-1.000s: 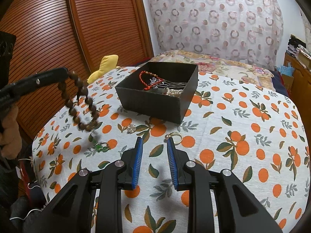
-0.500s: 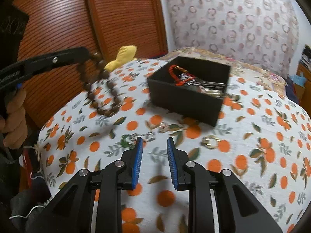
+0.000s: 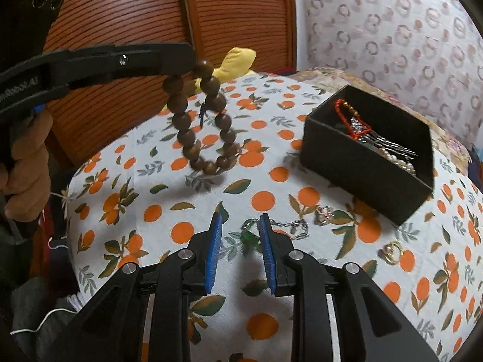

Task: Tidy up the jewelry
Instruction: 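Grasp the green pendant chain with the right tool while the left tool holds the wooden beads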

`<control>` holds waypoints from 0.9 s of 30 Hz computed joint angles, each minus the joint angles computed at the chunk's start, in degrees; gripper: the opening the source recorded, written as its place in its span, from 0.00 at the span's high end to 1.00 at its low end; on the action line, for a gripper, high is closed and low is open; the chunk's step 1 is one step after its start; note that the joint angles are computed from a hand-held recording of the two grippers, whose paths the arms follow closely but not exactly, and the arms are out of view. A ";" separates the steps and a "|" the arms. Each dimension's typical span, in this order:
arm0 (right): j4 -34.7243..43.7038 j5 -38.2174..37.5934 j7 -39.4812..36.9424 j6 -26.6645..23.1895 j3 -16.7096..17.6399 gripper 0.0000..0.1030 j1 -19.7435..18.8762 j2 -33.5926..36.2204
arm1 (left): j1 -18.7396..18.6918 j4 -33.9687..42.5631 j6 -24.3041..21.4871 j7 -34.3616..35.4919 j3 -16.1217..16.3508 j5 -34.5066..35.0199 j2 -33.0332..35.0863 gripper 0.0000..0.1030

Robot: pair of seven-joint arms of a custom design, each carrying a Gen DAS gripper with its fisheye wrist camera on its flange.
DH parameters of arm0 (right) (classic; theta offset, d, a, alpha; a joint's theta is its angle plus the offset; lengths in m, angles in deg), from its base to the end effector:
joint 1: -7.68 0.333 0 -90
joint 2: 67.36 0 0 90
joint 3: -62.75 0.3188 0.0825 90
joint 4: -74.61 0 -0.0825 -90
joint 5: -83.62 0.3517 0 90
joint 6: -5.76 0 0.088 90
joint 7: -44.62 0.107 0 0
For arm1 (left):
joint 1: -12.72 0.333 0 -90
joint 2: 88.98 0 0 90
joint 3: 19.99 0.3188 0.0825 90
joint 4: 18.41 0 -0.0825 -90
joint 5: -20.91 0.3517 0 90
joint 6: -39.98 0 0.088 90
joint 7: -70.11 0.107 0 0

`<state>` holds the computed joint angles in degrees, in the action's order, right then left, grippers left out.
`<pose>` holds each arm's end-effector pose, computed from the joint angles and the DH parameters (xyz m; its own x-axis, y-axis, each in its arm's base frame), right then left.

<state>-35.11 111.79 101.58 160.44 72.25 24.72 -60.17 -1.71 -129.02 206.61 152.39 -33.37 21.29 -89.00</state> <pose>0.5510 0.2522 0.5198 0.6342 -0.7678 -0.0907 -0.6115 -0.4264 -0.6666 0.5115 -0.2703 0.6186 -0.3984 -0.9112 0.1052 -0.5495 0.1453 -0.8227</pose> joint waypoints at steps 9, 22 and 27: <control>-1.35 -6.99 1.83 1.18 -0.42 0.75 1.03 -0.18 | 0.22 -0.84 0.30 0.67 0.06 -1.52 -0.17 0.88; -3.50 4.76 -2.87 7.42 -0.14 0.93 -0.89 -3.80 | -0.33 2.43 0.67 -0.08 0.15 0.56 1.50 0.88; -3.46 7.56 -4.36 8.93 -1.78 0.93 0.06 -5.59 | -1.04 5.83 0.22 -0.80 0.48 2.08 3.17 0.88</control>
<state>-38.56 119.35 97.23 169.37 70.47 24.78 -65.76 -2.75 -123.19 206.84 151.60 -32.89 23.36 -85.83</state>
